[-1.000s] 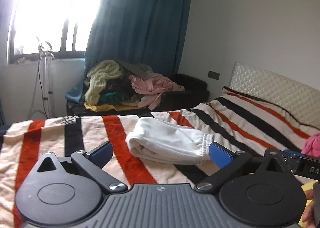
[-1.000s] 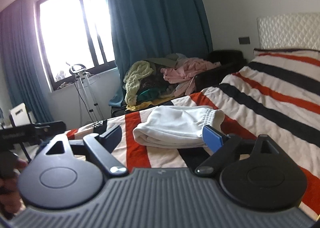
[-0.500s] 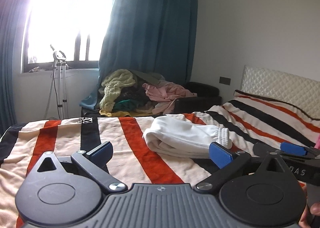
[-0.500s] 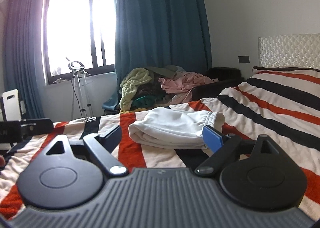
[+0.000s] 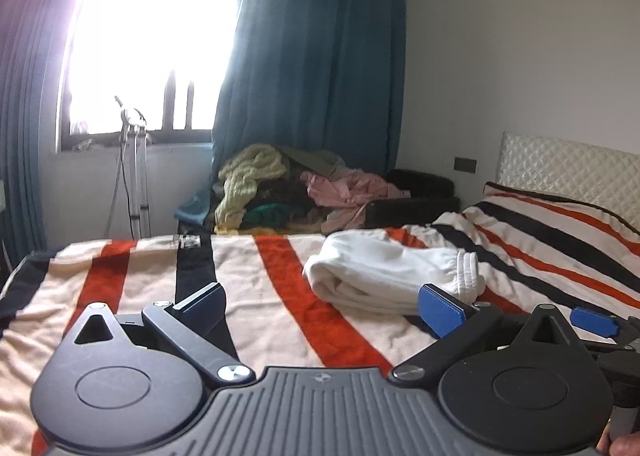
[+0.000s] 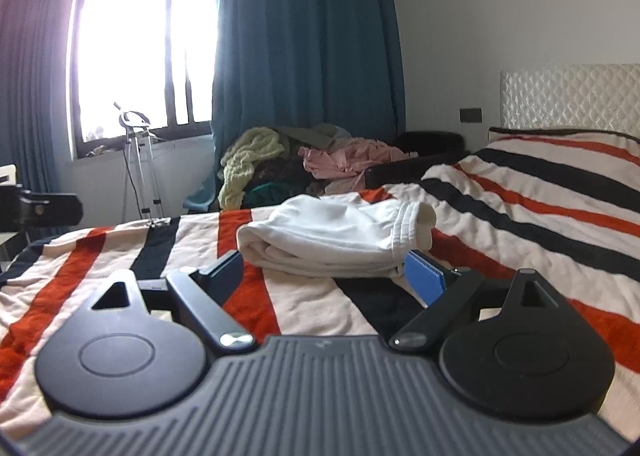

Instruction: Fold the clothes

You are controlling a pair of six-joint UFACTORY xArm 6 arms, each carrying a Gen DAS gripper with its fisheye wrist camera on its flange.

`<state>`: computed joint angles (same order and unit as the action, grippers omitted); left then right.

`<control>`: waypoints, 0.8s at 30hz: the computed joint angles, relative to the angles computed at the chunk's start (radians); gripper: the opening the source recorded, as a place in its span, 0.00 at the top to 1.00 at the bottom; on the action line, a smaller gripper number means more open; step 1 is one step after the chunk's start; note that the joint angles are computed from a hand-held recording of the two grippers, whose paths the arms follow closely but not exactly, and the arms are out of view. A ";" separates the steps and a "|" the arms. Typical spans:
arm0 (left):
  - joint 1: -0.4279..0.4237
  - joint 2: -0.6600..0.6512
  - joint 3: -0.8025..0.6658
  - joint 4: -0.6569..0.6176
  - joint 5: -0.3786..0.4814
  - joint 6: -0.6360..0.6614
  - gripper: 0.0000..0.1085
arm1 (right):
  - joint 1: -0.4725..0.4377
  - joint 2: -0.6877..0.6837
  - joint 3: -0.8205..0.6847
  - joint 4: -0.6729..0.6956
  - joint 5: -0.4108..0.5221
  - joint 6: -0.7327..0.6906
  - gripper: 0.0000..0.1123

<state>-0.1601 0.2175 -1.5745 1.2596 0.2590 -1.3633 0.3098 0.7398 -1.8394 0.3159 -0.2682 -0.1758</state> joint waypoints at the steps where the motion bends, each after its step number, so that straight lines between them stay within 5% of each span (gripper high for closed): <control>1: 0.003 -0.002 0.009 -0.004 -0.008 0.004 0.05 | 0.002 0.004 -0.009 0.022 0.012 -0.018 0.21; 5: 0.012 -0.010 0.041 -0.020 -0.034 0.016 0.05 | -0.018 -0.001 0.000 -0.106 0.034 0.131 0.21; 17: 0.006 -0.019 0.059 -0.007 -0.006 -0.007 0.05 | 0.042 0.029 -0.095 0.393 0.070 -0.323 0.21; 24: 0.009 -0.020 0.064 0.035 -0.022 -0.058 0.05 | 0.040 0.019 -0.077 0.376 0.065 -0.296 0.21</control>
